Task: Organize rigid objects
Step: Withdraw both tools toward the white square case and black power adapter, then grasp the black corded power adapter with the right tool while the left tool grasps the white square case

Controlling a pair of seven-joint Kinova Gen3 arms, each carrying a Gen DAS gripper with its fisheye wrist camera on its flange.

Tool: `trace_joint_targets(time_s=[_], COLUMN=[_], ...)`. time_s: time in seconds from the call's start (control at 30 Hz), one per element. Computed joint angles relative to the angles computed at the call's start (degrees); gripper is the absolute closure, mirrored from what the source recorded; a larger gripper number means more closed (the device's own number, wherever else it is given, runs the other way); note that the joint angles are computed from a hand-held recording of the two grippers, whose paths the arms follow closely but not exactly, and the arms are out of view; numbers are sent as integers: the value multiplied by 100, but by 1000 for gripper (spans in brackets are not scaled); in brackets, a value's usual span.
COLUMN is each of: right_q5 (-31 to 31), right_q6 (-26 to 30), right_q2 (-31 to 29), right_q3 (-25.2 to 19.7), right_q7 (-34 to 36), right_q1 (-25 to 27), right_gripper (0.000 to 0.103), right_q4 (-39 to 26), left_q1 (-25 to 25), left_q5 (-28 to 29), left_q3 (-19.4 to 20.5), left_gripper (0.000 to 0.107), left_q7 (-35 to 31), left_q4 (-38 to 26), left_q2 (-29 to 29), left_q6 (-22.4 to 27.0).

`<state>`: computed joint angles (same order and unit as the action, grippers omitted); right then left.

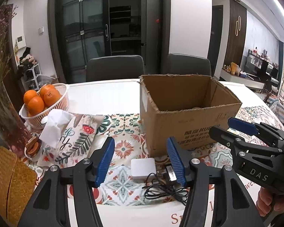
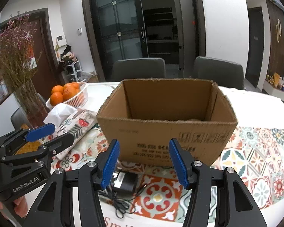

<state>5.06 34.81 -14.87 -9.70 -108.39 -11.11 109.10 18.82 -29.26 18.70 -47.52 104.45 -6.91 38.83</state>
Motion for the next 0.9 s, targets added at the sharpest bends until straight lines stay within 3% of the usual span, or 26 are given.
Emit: trace_joint_targets(time_s=[0.9], right_q5=[-317], right_q6=[-127], right_q2=[703], right_q3=[-74], right_q7=[-464], right_q1=[-554], right_gripper=[47], right_q4=[458], left_q1=[-395], left_q5=[535], left_q3=[-215], left_gripper=[41], left_q7=[-381], left_q4=[886], left_q2=[-98], left_q6=[-516])
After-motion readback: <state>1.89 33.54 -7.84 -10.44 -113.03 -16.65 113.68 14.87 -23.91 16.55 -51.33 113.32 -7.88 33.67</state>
